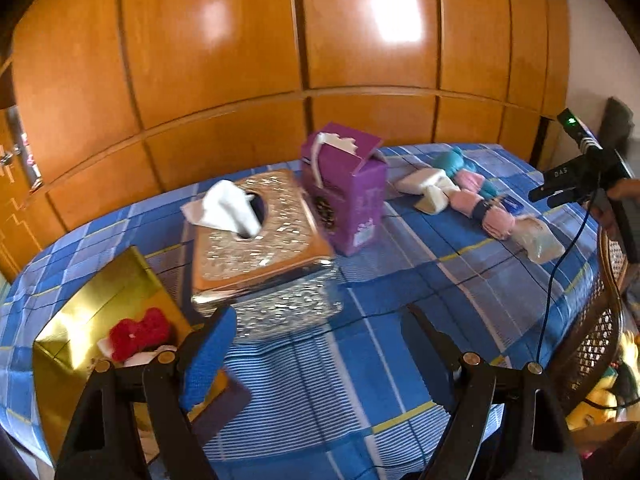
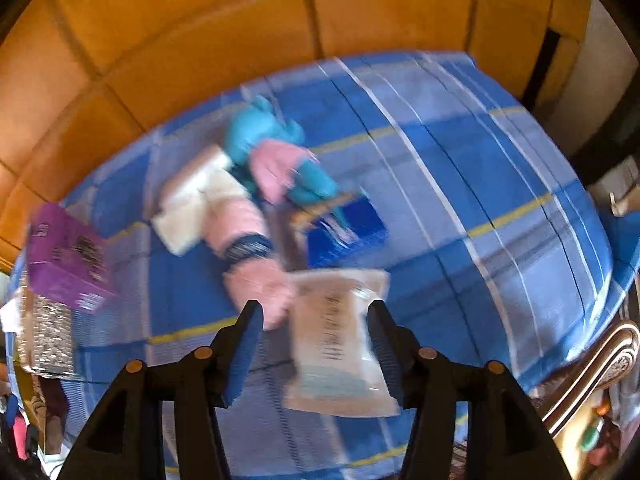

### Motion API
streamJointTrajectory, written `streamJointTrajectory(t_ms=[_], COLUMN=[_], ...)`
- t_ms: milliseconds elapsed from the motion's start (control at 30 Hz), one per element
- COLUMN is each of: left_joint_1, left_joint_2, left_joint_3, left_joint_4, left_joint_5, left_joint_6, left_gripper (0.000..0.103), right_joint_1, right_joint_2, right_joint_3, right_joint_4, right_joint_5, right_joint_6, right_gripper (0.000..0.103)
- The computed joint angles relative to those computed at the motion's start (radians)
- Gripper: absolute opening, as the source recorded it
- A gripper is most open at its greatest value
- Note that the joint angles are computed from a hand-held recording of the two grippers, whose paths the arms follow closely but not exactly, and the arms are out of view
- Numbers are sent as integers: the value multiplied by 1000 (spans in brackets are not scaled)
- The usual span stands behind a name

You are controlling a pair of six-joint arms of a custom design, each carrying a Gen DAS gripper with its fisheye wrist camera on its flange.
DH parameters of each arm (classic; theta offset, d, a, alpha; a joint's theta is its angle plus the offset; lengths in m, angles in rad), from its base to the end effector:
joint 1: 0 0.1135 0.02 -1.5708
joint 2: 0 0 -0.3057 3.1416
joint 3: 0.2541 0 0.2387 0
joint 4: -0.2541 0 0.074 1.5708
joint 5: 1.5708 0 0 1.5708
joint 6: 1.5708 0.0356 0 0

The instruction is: Organize soft objects

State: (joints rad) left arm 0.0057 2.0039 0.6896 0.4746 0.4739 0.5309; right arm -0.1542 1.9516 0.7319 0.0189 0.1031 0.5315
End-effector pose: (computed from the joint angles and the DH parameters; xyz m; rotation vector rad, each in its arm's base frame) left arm 0.3356 -0.0143 0.1040 0.8037 2.1697 -0.3027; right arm 0.3048 -0.0511 0.0990 0.9526 2.5894 -0.0430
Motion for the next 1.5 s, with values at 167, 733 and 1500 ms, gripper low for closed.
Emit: streamJointTrajectory(t_ms=[167, 733, 1500], left_joint_1=[-35, -87, -428], left_joint_2=[11, 27, 186], left_joint_3=[13, 34, 458], left_joint_4=[-27, -87, -429], left_joint_5=[-13, -20, -146], left_joint_6=[6, 30, -128], left_gripper=[85, 85, 65], right_joint_1=[-56, 187, 59], right_joint_2=[106, 223, 85], right_joint_3=[82, 181, -137], right_joint_4=[-102, -178, 510], right_joint_5=[-34, -110, 112], right_joint_6=[-6, -195, 184], right_gripper=[59, 45, 46])
